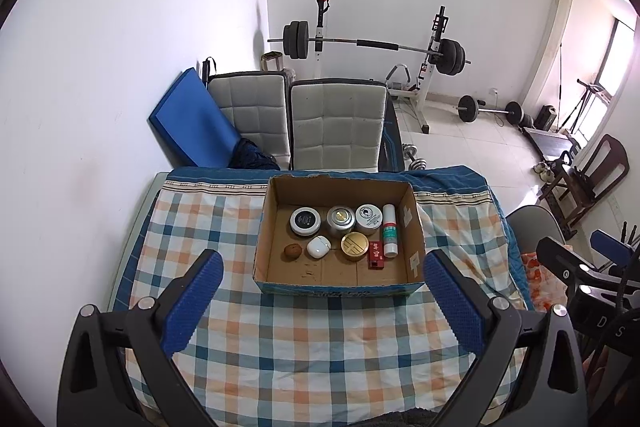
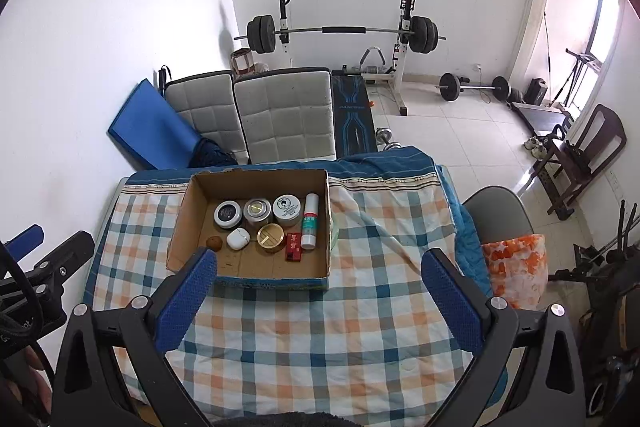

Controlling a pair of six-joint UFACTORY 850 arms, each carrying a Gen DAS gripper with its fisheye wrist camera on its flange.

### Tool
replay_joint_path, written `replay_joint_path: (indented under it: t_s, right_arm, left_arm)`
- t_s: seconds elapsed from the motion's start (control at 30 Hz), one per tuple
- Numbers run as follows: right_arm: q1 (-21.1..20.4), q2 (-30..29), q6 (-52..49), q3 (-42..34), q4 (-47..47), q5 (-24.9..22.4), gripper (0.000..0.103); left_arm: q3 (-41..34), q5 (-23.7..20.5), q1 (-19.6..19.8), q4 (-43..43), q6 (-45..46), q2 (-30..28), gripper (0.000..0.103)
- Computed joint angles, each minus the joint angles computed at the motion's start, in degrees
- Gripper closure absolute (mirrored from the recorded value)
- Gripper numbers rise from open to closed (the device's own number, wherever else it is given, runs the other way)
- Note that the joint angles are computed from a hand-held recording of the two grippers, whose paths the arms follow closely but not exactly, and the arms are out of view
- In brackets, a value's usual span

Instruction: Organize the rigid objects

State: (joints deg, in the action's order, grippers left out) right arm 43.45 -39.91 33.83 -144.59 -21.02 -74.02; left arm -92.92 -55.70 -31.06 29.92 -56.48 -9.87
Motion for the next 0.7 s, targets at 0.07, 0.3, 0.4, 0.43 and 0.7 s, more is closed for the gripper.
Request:
replay_joint_path:
  t_s: [0.07, 0.3, 0.4, 0.43, 0.7]
  right_arm:
    - [0.1, 0.2, 0.4, 0.2, -0.3, 0.3, 0.0]
    - [0.4, 0.8, 1.4, 1.1, -1.8, 0.8, 0.0]
    - [0.3, 0.6, 1.5, 0.6, -1.5, 0.7, 0.0]
    - [0.3, 0.7, 1.5, 0.7, -1.5, 0.7, 0.0]
    - [0.1, 1.5, 1.9, 2.4, -1.0, 0.9, 0.0]
  left_arm:
    - [-0.2, 0.2, 0.1, 0.1, 0.3, -0.1, 0.0]
    - [-0.6, 0.6, 0.2, -0.2, 1.1, -0.4, 0.0]
    - [-0.6, 0.5, 0.1, -0.1, 1.2, -0.4, 0.0]
    - [-0.5, 0.6, 0.1, -0.1, 1.1, -0.4, 0.0]
    - [-0.2, 1.2, 0.3, -0.7, 1.7, -0.3, 0.0]
